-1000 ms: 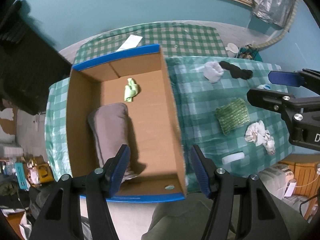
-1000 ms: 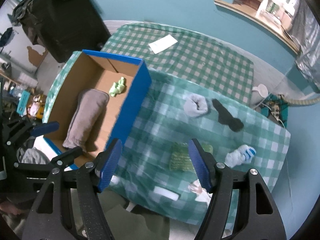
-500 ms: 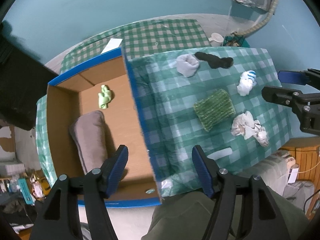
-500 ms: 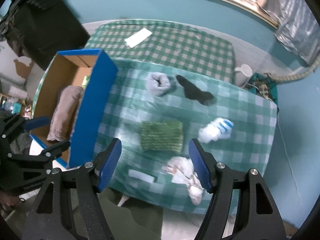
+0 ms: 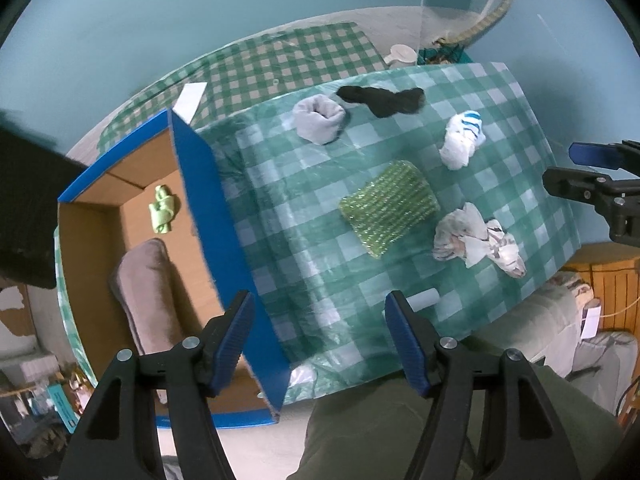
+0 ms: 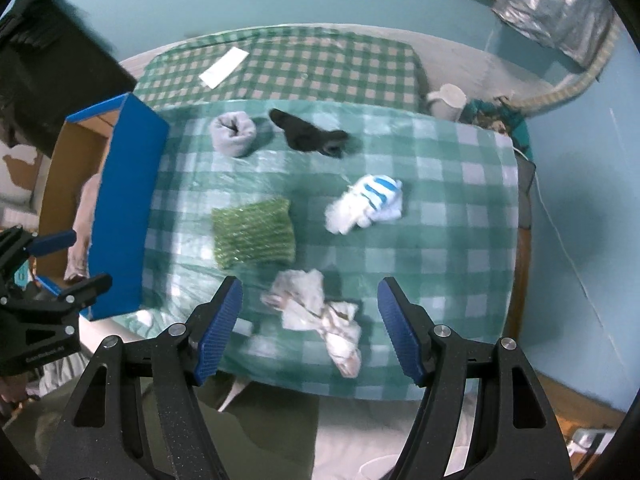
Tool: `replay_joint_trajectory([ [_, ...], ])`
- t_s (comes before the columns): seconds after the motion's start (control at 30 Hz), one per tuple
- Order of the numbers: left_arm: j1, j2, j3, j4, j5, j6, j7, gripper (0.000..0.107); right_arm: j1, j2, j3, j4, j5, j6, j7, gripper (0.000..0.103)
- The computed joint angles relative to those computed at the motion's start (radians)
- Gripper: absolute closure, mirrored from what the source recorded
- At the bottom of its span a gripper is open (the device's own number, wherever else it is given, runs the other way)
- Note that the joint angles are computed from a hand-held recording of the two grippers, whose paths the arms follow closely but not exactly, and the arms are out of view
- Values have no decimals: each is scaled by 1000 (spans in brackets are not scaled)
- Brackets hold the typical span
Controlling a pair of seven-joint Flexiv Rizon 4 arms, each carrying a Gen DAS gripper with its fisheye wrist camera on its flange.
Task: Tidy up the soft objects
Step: 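Withdraw both tools from the box back over the table items, then grasp the white foam roller with the left tool while the right tool grasps the plastic bag bundle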
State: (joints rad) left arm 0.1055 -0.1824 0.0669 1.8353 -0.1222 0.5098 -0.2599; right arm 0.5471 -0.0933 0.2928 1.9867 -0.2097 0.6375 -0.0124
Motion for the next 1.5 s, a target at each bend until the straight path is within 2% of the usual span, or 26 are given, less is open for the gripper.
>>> replay_joint_trajectory([
  [0.33, -15, 16, -1, 49, 28, -8, 7, 35, 1, 27, 16, 93, 16, 89, 34, 32],
  [0.6, -22, 22, -3, 115, 35, 54, 64, 34, 7, 1, 21, 155, 25, 193, 14, 32],
  [0.83, -25, 16, -5, 163, 39, 116, 137, 34, 23, -62, 25, 171, 43, 253, -67, 32],
  [1.0, -22, 12, -4, 186, 45, 125, 196, 34, 31, -101, 23, 161, 44, 260, -142, 32],
  [1.13, -22, 20, -2, 227, 57, 174, 257, 34, 37, -136, 23, 150, 49, 273, -205, 32],
  [1.3, -23, 30, 0, 278, 69, 227, 338, 34, 45, -181, 22, 123, 54, 236, -285, 32],
  [1.37, -25, 28, -1, 281, 76, 224, 347, 34, 51, -195, 17, 118, 41, 232, -304, 32],
  [1.5, -37, 8, 1, 261, 127, 187, 302, 34, 59, -223, 9, 116, 23, 259, -319, 32],
])
